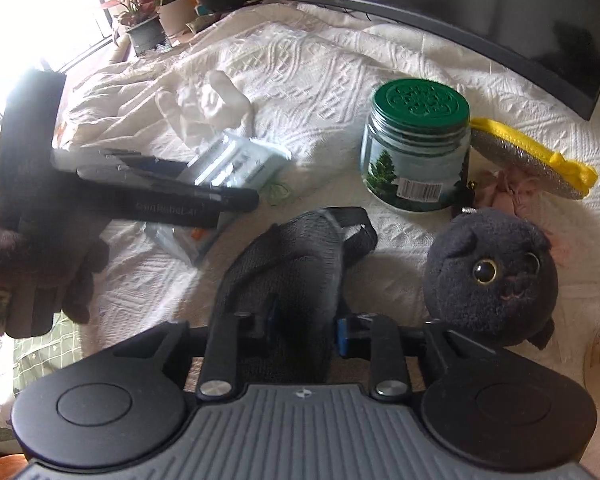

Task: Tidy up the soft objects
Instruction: 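Lift and carry the packet and the black pad toward the pink box with both tools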

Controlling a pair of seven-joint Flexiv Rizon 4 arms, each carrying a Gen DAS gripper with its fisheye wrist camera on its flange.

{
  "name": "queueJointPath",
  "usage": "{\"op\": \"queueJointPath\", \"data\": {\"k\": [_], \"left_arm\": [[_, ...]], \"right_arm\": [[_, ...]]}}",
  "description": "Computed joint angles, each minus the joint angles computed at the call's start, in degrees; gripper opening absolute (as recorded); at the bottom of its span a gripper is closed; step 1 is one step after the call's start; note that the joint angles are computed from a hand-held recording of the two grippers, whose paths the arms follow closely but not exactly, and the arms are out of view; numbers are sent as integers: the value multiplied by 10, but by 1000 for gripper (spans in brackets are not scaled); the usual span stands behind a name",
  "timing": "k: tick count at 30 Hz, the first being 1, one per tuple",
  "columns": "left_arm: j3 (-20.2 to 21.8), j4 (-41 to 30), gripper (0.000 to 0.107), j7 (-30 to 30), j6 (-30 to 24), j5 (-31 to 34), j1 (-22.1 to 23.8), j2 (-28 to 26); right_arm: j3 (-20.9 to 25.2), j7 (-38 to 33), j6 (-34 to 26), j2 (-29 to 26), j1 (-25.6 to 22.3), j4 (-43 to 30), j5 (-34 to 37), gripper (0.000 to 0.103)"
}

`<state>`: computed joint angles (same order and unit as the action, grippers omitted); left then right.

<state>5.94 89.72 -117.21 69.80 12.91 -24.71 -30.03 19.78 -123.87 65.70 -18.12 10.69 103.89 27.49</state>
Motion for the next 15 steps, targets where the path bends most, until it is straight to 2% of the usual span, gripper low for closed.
{"op": "queueJointPath", "data": {"k": [2, 8, 15], "left_arm": [[6, 3, 81, -7, 2, 9, -6, 8], [23, -22, 81, -27, 17, 43, -17, 31], [13, -161, 81, 4, -26, 56, -14, -6]], "right_arm": [[4, -5, -19, 8, -8, -7, 12, 16], [0, -40, -26, 47, -22, -26, 73, 14], [-33, -69, -15, 91, -22, -62, 127, 14]]}}
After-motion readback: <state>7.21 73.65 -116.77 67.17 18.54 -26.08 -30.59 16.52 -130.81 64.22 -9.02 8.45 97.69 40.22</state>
